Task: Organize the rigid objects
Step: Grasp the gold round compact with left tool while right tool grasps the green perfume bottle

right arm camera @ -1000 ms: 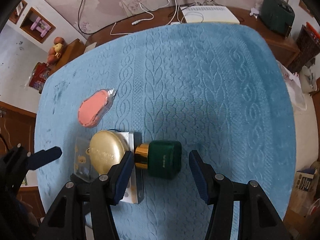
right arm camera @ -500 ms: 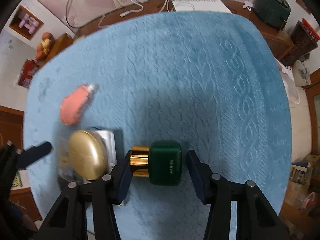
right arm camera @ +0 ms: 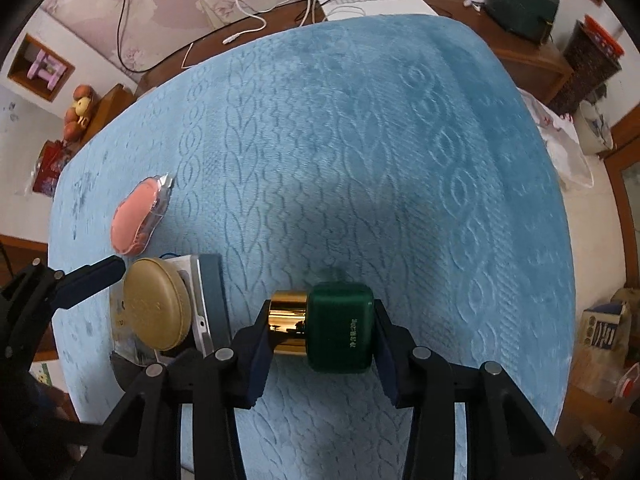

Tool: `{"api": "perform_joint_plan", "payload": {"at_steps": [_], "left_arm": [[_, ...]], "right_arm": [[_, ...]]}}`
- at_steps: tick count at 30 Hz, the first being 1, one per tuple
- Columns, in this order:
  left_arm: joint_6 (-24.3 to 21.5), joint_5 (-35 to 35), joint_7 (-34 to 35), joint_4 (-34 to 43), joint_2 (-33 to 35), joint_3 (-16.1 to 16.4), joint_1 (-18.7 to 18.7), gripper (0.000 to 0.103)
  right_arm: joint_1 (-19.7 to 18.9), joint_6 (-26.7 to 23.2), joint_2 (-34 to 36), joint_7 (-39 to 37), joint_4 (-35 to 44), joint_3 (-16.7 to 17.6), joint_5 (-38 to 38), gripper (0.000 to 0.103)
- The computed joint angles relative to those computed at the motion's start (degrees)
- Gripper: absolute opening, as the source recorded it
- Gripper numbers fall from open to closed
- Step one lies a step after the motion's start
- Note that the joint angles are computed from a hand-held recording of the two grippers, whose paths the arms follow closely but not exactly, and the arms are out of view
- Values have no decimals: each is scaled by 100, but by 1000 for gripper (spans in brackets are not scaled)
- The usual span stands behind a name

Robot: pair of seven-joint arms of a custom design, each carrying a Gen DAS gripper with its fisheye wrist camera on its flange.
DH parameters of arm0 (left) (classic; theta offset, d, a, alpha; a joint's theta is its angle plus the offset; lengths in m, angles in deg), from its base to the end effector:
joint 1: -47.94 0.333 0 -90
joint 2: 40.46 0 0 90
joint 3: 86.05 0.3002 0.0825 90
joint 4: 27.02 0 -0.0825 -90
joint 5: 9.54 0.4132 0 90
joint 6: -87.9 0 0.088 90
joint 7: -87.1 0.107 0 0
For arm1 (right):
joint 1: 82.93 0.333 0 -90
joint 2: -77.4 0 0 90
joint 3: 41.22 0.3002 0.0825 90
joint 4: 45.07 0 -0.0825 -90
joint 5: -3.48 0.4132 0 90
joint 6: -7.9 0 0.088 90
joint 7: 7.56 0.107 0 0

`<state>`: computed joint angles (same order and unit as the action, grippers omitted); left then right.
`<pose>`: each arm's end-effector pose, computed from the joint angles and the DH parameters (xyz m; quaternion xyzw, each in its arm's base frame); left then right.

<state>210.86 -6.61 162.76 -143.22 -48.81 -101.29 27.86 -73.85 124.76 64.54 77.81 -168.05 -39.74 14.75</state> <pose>0.4636 -0.3323 0.5106 -0.5513 0.8233 -0.1062 0.0839 0.5192 0.1084 0.4843 -0.7655 0.6348 0.0255 0.1019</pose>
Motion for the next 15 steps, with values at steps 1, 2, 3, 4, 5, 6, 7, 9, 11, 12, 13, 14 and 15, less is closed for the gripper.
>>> {"api": "perform_joint_plan", "payload": {"at_steps": [1,2,3,4,5,6,7,9,11,12,13,14,15], "left_arm": [[-26,56,-7,24,35,-11,3,77],[-47,98,-21,51,66,-19,5,77],[-85,139,-23,87,106,-26,7,72],[-104,155,-20,103,128,-30,6,69],[-97,124,3,104,133,-25,3,66],[-84,109,6,106,131,-24,1,62],[-54,128,6,99,122,-31,-2,59],[-70,207,1,112,126,-52,-12,59],[-17,251,18,82,112,-60,-23,59],[13,274,9,52,88,-63,-27,59],[14,316,-33,24,54,-77,-34,59],[14,369,-95,2,17,-89,-38,59],[19,398,-139,-5,-8,-90,-40,59]], "right_arm": [[-19,-13,-27,-23,-16,-25,-2,45],[-40,-17,-47,-34,-34,-44,-8,45],[-52,-17,-63,-39,-48,-51,-4,45],[-68,-19,-84,-54,-68,-65,8,45],[-82,-26,-106,-56,-80,-71,7,45],[-101,-32,-116,-78,-86,-87,7,45],[-113,-35,-132,-94,-98,-91,6,45],[-123,-45,-212,-55,-156,-74,-5,45],[-139,-65,-296,-81,-212,-90,26,45],[-151,-81,-361,-107,-257,-104,40,45],[-162,-92,-423,-134,-298,-116,61,45],[-159,-81,-420,-136,-287,-108,91,45],[-168,-99,-496,-170,-316,-128,131,45]]}}
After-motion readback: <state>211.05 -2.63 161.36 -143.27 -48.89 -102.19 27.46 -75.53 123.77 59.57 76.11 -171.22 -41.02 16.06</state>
